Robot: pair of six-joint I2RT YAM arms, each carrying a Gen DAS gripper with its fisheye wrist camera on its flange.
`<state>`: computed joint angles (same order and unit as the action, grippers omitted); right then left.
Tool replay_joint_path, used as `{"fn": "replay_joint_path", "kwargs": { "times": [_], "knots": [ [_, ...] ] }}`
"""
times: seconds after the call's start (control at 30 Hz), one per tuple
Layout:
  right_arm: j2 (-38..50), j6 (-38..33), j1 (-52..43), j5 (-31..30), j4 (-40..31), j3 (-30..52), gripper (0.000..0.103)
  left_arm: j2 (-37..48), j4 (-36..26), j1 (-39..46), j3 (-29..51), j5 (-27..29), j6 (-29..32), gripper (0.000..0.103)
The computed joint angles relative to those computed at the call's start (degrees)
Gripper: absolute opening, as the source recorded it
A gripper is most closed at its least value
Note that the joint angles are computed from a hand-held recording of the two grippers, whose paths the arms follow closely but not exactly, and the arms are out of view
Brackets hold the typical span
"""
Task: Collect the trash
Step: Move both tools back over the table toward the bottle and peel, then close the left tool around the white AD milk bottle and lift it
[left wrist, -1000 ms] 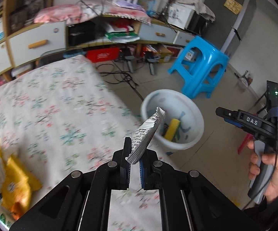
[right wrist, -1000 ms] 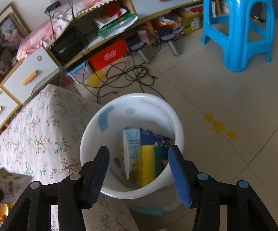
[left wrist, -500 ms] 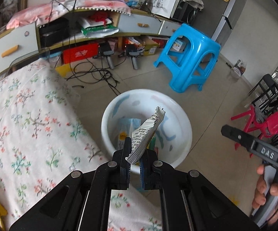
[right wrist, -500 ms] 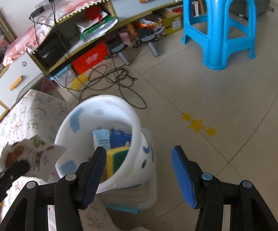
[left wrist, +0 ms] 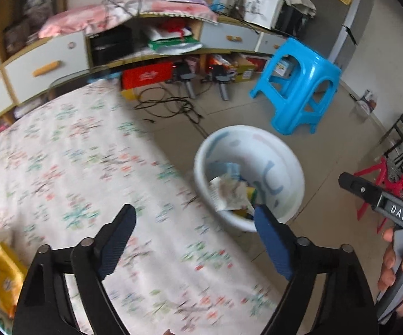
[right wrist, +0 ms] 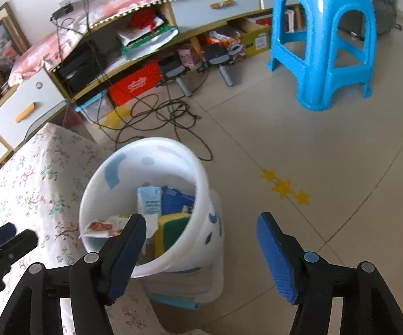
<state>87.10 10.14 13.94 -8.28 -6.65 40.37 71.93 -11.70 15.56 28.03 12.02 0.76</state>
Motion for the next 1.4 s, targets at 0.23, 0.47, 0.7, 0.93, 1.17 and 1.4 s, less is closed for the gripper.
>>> {"fn": "replay_joint_path", "kwargs": {
  "times": [0.23, 0.47, 0.7, 0.93, 1.17, 1.4],
  "knots": [
    [-2.41, 0.69, 6.28, 1.79, -0.53, -0.23, 0.083, -11.55, -8.80, 17.63, -4.48, 5.53, 12.84, 0.097],
    [-0.97, 3.25, 15.33, 5.60, -1.35, 1.54, 0.084, -15.50, -17.68, 40.47, -3.89, 12.27, 31.89, 0.098],
    [0.32, 6.35, 24.33, 9.17, -1.46, 3.29, 0.088, -7.94, -18.64, 62.55, -0.78, 16.62, 46.43, 0.098],
    [4.73, 6.89, 32.63, 13.03, -1.90, 5.93, 0.088, 9.98, -19.60, 73.85, 8.02, 13.48, 47.33, 0.098],
    [9.62, 7.94, 37.97, 15.02, -2.88, 9.28, 0.088, 18.09, -19.55, 76.48, 10.63, 10.12, 46.40, 0.098],
    [12.73, 8.70, 41.69, 16.75, -3.65, 11.93, 0.088, 22.61, -18.30, 76.04, 10.42, 9.14, 42.03, 0.088]
  ]
}}
